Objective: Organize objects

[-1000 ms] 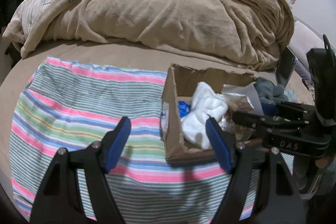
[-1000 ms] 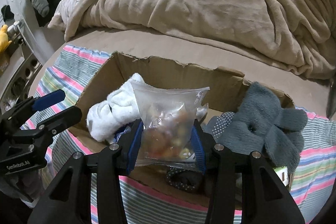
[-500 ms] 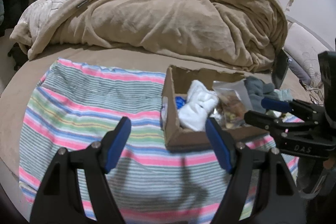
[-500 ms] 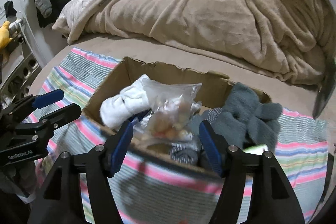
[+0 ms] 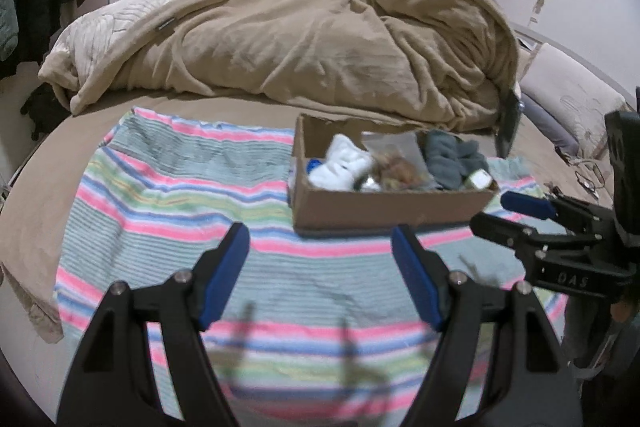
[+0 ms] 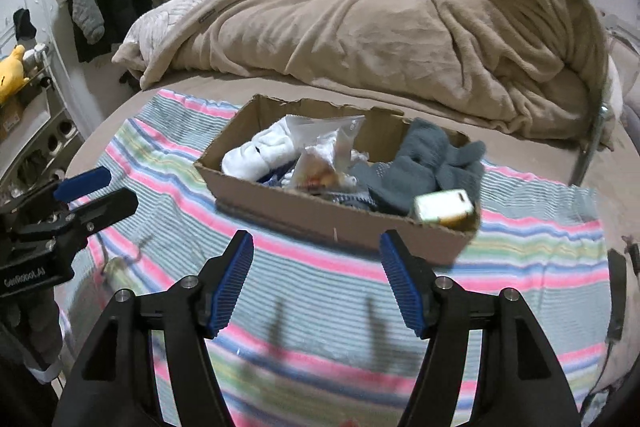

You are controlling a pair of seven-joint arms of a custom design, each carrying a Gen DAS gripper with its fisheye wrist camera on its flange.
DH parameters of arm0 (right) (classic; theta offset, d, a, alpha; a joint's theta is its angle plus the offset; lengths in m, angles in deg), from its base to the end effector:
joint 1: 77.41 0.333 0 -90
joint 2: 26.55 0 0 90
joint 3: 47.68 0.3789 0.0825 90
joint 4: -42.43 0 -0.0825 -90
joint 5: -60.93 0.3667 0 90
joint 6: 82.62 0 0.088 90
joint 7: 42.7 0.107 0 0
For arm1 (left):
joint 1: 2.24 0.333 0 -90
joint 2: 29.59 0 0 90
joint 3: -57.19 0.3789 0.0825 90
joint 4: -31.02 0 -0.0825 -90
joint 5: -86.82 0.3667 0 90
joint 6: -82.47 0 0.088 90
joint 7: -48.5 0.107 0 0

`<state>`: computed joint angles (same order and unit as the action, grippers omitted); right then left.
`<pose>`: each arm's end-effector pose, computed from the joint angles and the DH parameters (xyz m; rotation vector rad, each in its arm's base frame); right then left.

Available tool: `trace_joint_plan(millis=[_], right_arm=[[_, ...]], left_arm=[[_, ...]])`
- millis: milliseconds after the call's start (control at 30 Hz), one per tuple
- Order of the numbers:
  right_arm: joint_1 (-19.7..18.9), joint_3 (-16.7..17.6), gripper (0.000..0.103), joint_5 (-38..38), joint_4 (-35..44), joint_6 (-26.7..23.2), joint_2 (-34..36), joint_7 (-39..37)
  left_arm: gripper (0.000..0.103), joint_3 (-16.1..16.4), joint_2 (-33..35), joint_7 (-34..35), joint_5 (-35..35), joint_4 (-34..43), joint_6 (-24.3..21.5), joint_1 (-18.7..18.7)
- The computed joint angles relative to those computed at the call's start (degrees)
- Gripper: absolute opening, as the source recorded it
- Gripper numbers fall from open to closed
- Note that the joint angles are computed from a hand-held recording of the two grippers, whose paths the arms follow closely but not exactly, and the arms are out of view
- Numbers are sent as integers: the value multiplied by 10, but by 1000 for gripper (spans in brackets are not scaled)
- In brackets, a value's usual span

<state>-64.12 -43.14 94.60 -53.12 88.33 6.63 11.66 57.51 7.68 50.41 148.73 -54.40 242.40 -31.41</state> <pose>0.7233 0.1782 0.4099 -1.9863 1.3803 -0.4691 0.6543 -0.4080 0.4034 -1.8406 1.6425 -0.9283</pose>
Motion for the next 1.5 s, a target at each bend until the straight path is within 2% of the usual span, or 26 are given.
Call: trace_joint_plan(millis=[100,200,300,467,600,833,1200,1267,1333,1500], right_arm=[[-7,12,69,15,-34,26,-20,-11],[-31,43,69,45,-71,48,-41,-35],[-39,57,69,69,-105,85,-58,-53],[-82,116,69,111,-150,136,-79,-89],[-132,179,69,128,-179,174,-89,-107],[-209,269,69,90,-226,213,-97,-71],[-221,266,69,14,-242,212,-94,3],[-235,279,69,-4,-243,208,-90,15],[-240,283,69,-17,-243,208,-87,24],[-222,260,69,-29,-239,201,-85,43]], left_arm=[[75,5,-15,-23,18,-20,3,-13],[75,6,-27,-48,40,-36,-1,-22],[75,6,-40,-90,71,-55,-6,-31],[75,-19,-52,-107,81,-76,-17,-28],[75,-33,-57,-98,83,-79,-44,-34],[75,-41,-61,-120,99,-83,-74,-44],[75,-46,-49,-102,89,-69,-82,-43],[76,-44,-46,-102,91,-66,-83,-44],[81,-43,-43,-102,91,-64,-82,-45],[84,-42,-36,-101,87,-59,-74,-42]])
